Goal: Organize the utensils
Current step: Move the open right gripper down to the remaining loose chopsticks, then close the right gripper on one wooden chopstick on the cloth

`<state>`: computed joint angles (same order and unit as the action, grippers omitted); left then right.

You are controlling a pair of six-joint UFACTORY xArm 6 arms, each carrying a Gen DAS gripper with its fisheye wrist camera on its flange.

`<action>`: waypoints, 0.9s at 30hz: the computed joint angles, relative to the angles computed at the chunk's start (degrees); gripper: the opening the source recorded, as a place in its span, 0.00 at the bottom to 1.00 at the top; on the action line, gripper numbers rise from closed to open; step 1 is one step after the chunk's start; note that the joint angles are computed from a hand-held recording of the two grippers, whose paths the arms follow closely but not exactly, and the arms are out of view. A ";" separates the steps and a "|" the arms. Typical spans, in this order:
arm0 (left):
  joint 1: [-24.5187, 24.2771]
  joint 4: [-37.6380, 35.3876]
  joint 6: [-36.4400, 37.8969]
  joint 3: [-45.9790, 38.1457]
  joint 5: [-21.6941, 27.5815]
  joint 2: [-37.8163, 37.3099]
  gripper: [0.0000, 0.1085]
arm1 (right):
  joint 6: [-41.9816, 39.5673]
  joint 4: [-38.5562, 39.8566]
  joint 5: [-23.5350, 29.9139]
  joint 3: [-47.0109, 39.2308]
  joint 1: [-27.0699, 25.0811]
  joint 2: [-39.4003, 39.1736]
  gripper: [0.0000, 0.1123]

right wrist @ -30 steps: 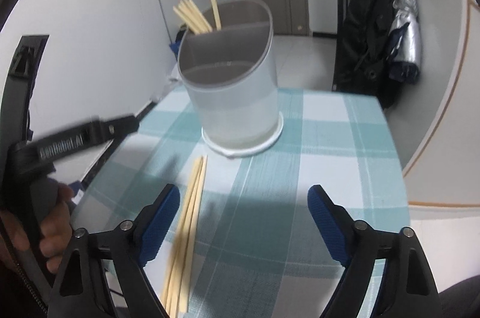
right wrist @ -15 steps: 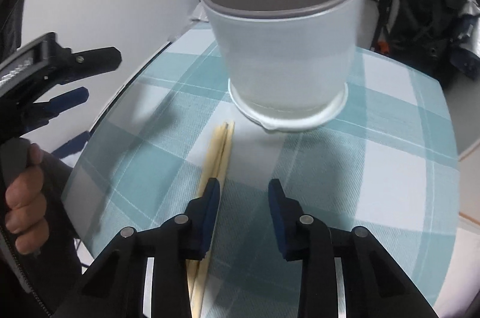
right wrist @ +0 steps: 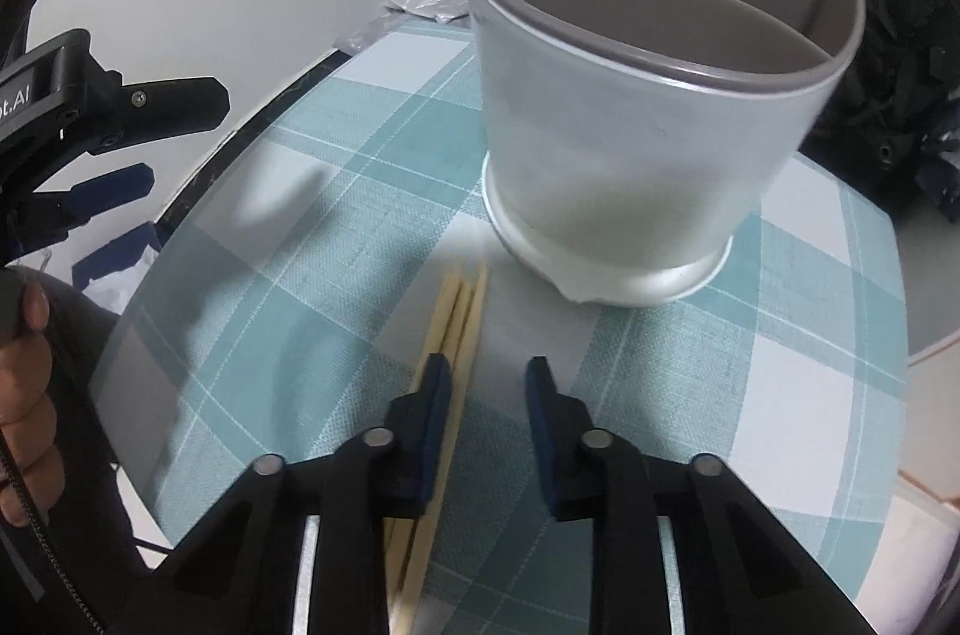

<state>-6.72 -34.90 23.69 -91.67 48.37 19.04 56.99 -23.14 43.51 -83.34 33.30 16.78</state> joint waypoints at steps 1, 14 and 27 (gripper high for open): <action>0.10 0.06 -0.14 -0.14 0.03 0.10 0.86 | -0.20 0.11 0.20 -0.14 0.08 0.03 0.18; 0.70 0.53 -1.44 -0.75 0.43 0.84 0.86 | -3.75 -0.33 6.77 -7.72 1.15 4.62 0.13; 0.99 -0.40 -1.55 -1.28 1.64 1.16 0.86 | -11.37 7.25 6.00 -1.41 0.35 -0.62 0.03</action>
